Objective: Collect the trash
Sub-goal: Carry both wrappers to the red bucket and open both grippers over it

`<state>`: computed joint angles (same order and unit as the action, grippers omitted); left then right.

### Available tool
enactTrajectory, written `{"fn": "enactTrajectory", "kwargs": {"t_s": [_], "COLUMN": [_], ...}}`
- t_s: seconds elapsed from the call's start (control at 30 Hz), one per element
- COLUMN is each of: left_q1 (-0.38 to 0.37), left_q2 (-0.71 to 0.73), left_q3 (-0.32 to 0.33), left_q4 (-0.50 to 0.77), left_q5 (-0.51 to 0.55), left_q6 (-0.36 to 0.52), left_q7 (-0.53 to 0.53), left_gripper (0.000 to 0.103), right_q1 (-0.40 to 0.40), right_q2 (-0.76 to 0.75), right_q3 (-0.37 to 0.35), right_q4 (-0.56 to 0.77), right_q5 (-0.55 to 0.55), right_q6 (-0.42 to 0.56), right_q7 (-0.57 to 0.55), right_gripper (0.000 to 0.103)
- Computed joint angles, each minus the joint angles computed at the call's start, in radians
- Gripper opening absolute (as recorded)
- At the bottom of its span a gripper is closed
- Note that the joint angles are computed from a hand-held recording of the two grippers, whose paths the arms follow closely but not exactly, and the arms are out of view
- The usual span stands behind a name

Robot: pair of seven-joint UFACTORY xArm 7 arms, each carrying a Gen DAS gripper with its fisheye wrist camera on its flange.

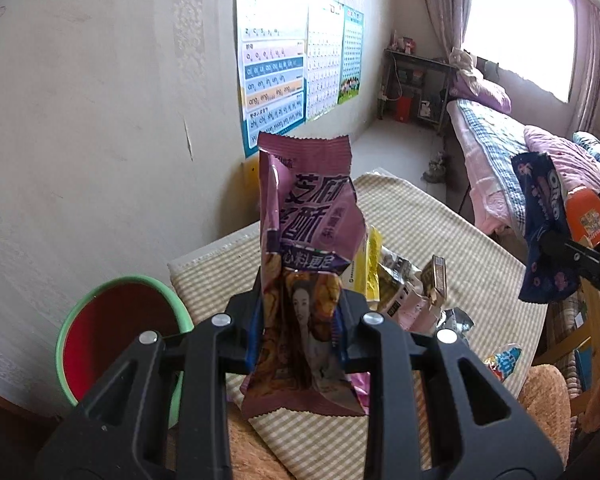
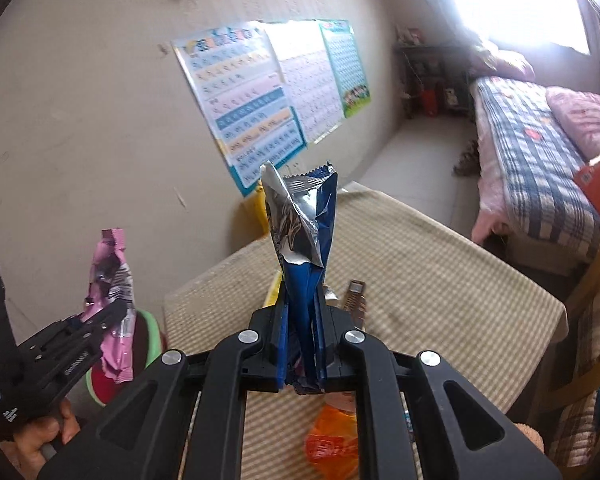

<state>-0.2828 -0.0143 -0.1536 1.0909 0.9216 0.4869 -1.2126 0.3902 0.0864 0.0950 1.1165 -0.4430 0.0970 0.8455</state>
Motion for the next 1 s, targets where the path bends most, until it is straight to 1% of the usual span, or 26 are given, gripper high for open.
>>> {"fn": "enactTrajectory", "kwargs": {"t_s": [0.17,0.5,1.0], "left_q1": [0.011,0.043,0.102], "left_q2": [-0.014,-0.039,-0.09], "left_q3": [0.002,0.003,-0.003], "left_q4": [-0.017,-0.052,-0.119], "left_q5": [0.021,0.038,0.044], "left_q6": [-0.012,-0.026,-0.037], "left_q7": [-0.027,-0.064,-0.092], "left_gripper": [0.027,0.027,0.027], "right_q1": [0.018,0.051,0.103], "right_q2": [0.011,0.046,0.127], "right_q3": [0.007,0.012,0.031], "right_q4": [0.028,0.079,0.181], "right_q5": [-0.013,0.013,0.118], "right_q6": [0.014,0.041,0.088], "right_q7": [-0.003,-0.051,-0.184], "right_gripper": [0.009,0.009,0.009]}}
